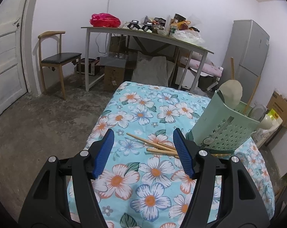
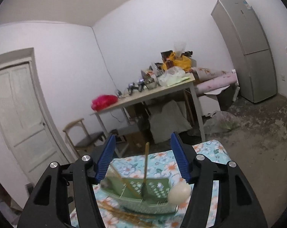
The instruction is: Organize utensils
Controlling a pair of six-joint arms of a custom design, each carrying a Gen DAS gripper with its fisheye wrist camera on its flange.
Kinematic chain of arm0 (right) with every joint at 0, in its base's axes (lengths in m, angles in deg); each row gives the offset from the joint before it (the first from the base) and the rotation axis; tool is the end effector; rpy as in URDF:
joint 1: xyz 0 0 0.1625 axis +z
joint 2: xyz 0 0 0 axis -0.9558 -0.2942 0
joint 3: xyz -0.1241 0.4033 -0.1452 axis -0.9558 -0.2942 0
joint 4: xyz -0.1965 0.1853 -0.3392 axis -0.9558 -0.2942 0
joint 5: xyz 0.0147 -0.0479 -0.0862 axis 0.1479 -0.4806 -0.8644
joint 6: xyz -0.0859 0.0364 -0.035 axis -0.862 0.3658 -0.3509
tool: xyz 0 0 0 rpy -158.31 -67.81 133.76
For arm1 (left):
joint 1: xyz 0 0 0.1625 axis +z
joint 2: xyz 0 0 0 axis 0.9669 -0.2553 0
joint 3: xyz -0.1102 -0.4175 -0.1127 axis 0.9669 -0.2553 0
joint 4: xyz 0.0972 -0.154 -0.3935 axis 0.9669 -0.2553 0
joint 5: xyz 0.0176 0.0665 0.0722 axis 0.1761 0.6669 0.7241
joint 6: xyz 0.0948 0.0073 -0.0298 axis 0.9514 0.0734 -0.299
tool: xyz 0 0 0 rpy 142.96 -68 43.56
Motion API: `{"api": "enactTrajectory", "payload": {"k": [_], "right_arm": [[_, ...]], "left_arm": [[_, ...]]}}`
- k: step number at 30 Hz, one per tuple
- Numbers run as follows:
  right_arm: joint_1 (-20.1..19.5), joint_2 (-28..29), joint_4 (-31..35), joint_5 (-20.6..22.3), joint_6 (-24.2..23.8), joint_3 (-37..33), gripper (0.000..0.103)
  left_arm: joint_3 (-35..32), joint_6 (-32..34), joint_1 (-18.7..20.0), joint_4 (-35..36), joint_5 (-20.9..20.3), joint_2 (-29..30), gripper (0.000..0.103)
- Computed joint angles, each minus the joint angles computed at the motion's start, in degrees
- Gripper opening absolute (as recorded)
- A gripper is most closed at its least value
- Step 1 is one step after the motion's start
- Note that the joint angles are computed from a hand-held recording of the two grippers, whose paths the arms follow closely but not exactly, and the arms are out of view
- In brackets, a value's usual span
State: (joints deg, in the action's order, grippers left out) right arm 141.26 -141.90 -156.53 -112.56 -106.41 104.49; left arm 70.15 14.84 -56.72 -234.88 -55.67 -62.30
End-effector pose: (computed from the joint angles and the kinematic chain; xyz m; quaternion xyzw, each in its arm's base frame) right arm 0.0597 -0.3109 0.4803 0.1731 -0.7746 0.5956 0.1235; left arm -0.3760 -0.3574 0.0370 0.1722 0.8486 -0.4350 0.2470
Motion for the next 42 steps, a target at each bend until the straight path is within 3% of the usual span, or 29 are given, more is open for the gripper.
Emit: {"api": "enactTrajectory", "payload": {"k": [3,7,10,13,18,21,24,28,33,35,37,42], "right_arm": [[-6.57,-7.22,8.68,6.38,-2.96,3.47,0.059],[-12.03,-11.50,20.22,7.18,-6.49,6.26,0.059],[-14.68,-10.75,28.14,5.15,-6.95,7.97,0.059],[-15.47,-8.28,31.75,3.07,-6.47,9.04,0.059],[-15.99,-5.59,34.48,1.66,-6.09,10.22,0.059],[-16.29,-5.01,35.97,1.24,-5.46,10.28,0.059],[-17.53,-4.32,38.73,2.05,-5.48,10.09,0.059],[-18.38,-2.17,40.46,1.86,-4.39,10.25,0.059],[-19.72,0.11,41.55,2.67,-1.29,10.71,0.059],[-20.03,1.44,40.66,2.33,1.10,10.78,0.059],[-21.06,1.90,39.99,3.39,2.29,11.08,0.059],[-22.11,1.90,37.47,3.53,4.96,11.63,0.043]], "left_arm": [[-1.37,6.25,1.42,-3.91,-1.82,1.53,0.054],[-5.81,16.37,5.81,-7.09,-8.85,4.21,0.041],[-11.31,18.73,10.39,-1.11,-14.90,5.94,0.031],[-16.97,21.96,13.34,5.75,-18.38,8.61,0.027],[-26.02,26.22,14.93,23.39,-17.39,14.31,0.018],[-26.37,28.36,13.37,27.50,-14.63,15.19,0.012],[-26.57,26.74,12.55,33.48,-18.44,13.63,0.001],[-24.96,23.03,12.18,38.00,-26.26,9.79,0.000],[-21.35,17.32,12.93,38.91,-40.41,5.60,0.000],[-18.68,14.58,12.71,36.70,-44.35,4.40,0.000],[-15.86,12.67,11.64,33.96,-45.32,3.31,0.000],[-10.43,7.89,11.72,26.31,-52.06,1.59,0.000]]}}
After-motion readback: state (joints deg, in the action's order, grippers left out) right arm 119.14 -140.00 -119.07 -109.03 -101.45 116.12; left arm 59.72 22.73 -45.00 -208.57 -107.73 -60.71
